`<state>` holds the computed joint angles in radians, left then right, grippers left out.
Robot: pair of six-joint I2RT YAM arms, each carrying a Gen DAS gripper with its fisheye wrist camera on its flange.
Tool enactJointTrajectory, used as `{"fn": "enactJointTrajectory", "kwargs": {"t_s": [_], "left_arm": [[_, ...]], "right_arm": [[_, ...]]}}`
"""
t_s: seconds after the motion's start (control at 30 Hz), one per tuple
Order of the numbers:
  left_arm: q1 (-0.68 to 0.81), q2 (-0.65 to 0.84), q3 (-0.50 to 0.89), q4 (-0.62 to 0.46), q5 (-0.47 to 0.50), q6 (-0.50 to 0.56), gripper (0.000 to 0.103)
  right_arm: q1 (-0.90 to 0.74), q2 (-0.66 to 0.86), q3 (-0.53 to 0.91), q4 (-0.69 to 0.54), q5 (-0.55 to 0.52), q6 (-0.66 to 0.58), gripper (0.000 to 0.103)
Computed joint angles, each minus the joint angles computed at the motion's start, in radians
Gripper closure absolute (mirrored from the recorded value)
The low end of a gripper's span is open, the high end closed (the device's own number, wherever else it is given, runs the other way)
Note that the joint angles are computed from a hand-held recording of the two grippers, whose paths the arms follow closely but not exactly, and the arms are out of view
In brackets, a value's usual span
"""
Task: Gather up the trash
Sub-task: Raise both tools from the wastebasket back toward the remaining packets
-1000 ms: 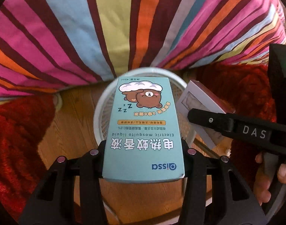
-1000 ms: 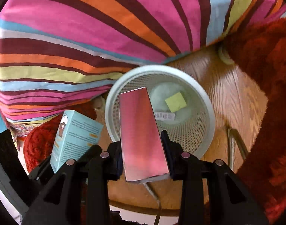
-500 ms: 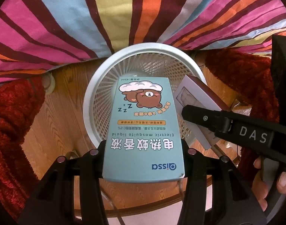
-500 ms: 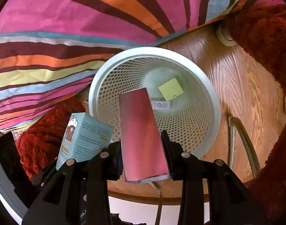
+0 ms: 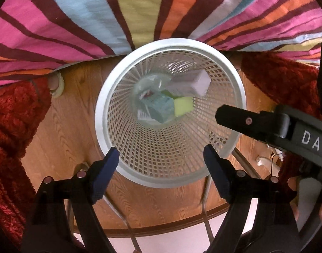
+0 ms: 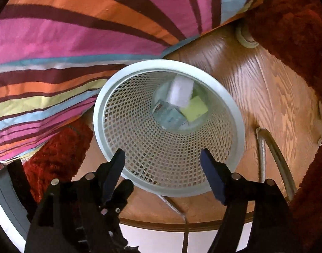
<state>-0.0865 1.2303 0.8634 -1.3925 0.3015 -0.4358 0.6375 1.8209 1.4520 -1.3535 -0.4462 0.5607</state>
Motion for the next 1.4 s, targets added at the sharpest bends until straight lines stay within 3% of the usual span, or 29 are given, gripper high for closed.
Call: {"fn": "enactJointTrajectory", "kwargs": {"t_s": [0.37,0.83,1.17,1.2,1.23,1.4], "left_arm": [[0.025,-0.041,0.021,-0.015,-0.02,-0.019,0.023],[0.083,-0.175,0.148,-0.112,-0.105,-0.032,0.023],[0.166,-0.254,0.224,-0.145,-0.161,-0.038,0.023],[0.173,-0.262,0.232,-0.147,-0.166,-0.037,0.022],[0.175,-0.269,0.239,-0.145,-0.173,-0.041,0.012],[0.213,-0.305,0.31,-0.134,-0.195,-0.011,0.012]], "right_arm": [[-0.003,-0.026,0.002,0.017,0.006,0.005,0.033],[-0.005,-0.143,0.062,0.014,0.04,-0.033,0.033],[0.007,-0.228,0.119,0.045,0.153,-0.049,0.033],[0.008,-0.238,0.121,0.057,0.166,-0.047,0.033],[0.007,-0.252,0.124,0.07,0.181,-0.047,0.033],[0.017,-0.313,0.135,0.151,0.247,-0.05,0.033]]}}
